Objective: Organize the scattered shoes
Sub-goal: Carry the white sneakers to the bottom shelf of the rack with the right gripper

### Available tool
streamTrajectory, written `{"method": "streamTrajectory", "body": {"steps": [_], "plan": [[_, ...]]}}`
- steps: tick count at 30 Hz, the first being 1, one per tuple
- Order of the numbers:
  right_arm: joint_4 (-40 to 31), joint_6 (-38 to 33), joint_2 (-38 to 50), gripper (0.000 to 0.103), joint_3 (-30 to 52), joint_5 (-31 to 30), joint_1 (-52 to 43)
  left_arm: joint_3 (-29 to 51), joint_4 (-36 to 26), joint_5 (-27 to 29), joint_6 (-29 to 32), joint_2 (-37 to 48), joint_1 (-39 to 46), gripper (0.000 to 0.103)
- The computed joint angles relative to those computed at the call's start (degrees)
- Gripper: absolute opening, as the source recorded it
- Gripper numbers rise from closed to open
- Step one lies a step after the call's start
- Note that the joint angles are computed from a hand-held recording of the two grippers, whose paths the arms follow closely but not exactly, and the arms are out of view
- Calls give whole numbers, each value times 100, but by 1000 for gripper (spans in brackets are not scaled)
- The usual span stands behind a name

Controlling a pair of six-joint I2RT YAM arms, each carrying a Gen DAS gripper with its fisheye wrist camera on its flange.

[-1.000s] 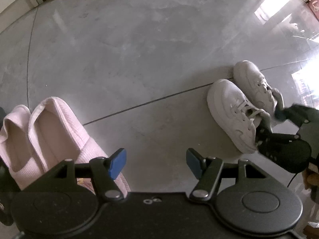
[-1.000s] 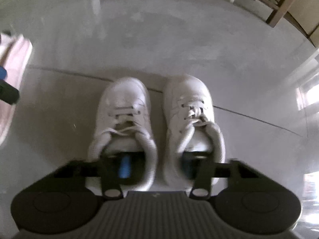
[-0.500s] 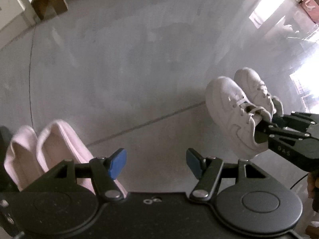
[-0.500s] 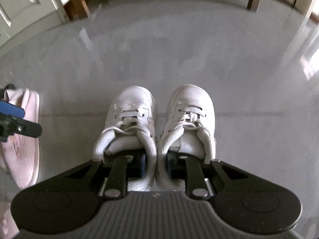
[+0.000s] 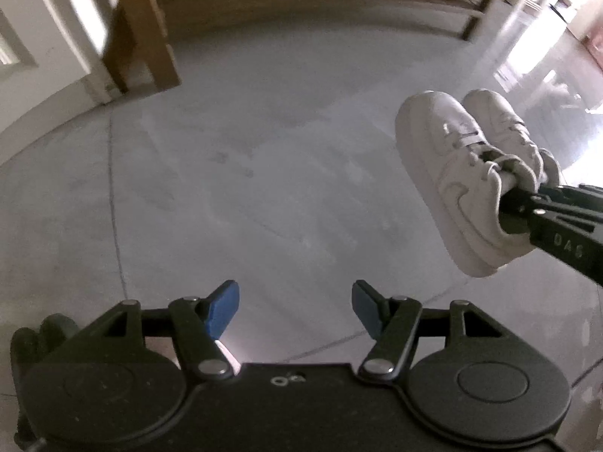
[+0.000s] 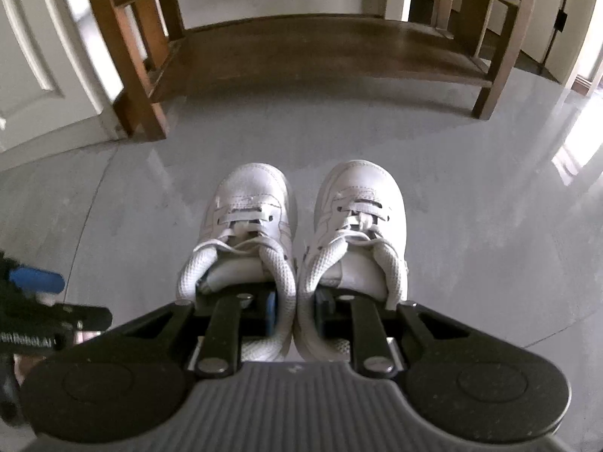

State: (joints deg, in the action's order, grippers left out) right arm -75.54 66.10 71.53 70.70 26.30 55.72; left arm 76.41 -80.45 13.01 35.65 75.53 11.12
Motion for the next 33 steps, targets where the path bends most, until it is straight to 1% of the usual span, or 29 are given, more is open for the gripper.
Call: {"method": "streamTrajectory", "body": {"steps": [1, 2, 3, 4, 6, 7, 8, 9, 10, 11, 13, 15, 16, 19, 23, 25, 30, 33], "plan": [[67, -187, 108, 22, 109, -9, -128, 18, 62, -1, -78, 37, -39, 66], [17, -295, 120, 22, 205, 12, -182, -7, 358, 17, -312, 132, -131, 66], [78, -518, 166, 22, 271, 72, -284, -77, 546, 33, -389, 137, -145, 66], [305, -899, 283, 22, 306, 139, -465, -119, 689, 26, -492, 147, -193, 66], [889, -1510, 420, 22, 155, 199, -750, -248, 1271, -81, -1008, 277, -381, 66], [1221, -1925, 468, 22, 119, 181, -978, -223, 1375, -149, -1210, 378, -435, 66], [1259, -2142, 399, 22, 148, 156, -1107, -187, 1468, -216, -1411, 488, -487, 66], [1442, -2408, 421, 22, 167, 66, -1345, -77, 1473, -264, -1642, 677, -533, 66], [1811, -2734, 571, 22, 168, -78, -1666, -17, 1498, -279, -1722, 781, -538, 66], [2001, -2914, 673, 22, 192, -160, -1841, 44, 1521, -295, -1801, 884, -542, 66], [2507, -3440, 1197, 22, 446, -342, -2288, 85, 1643, -401, -1889, 991, -563, 66], [2712, -3700, 1658, 22, 799, -431, -2510, 60, 1850, -607, -1918, 1043, -621, 66], [2814, -3853, 2014, 22, 1102, -501, -2644, 69, 1862, -631, -1921, 1063, -623, 66], [2866, -4133, 2931, 22, 2031, -726, -2890, 312, 1829, -615, -2016, 1379, -570, 66], [2755, -4259, 3922, 22, 3170, -887, -3007, 350, 1924, -672, -2036, 1475, -521, 66], [2642, -4129, 4423, 22, 3789, -1002, -3046, 314, 1978, -700, -1989, 1505, -469, 66], [2383, -3984, 5266, 22, 4871, -1065, -3023, 291, 1979, -811, -1878, 1648, -255, 66], [1906, -3773, 5879, 23, 5832, -1015, -3028, 368, 1982, -844, -1896, 1781, -128, 66]]}}
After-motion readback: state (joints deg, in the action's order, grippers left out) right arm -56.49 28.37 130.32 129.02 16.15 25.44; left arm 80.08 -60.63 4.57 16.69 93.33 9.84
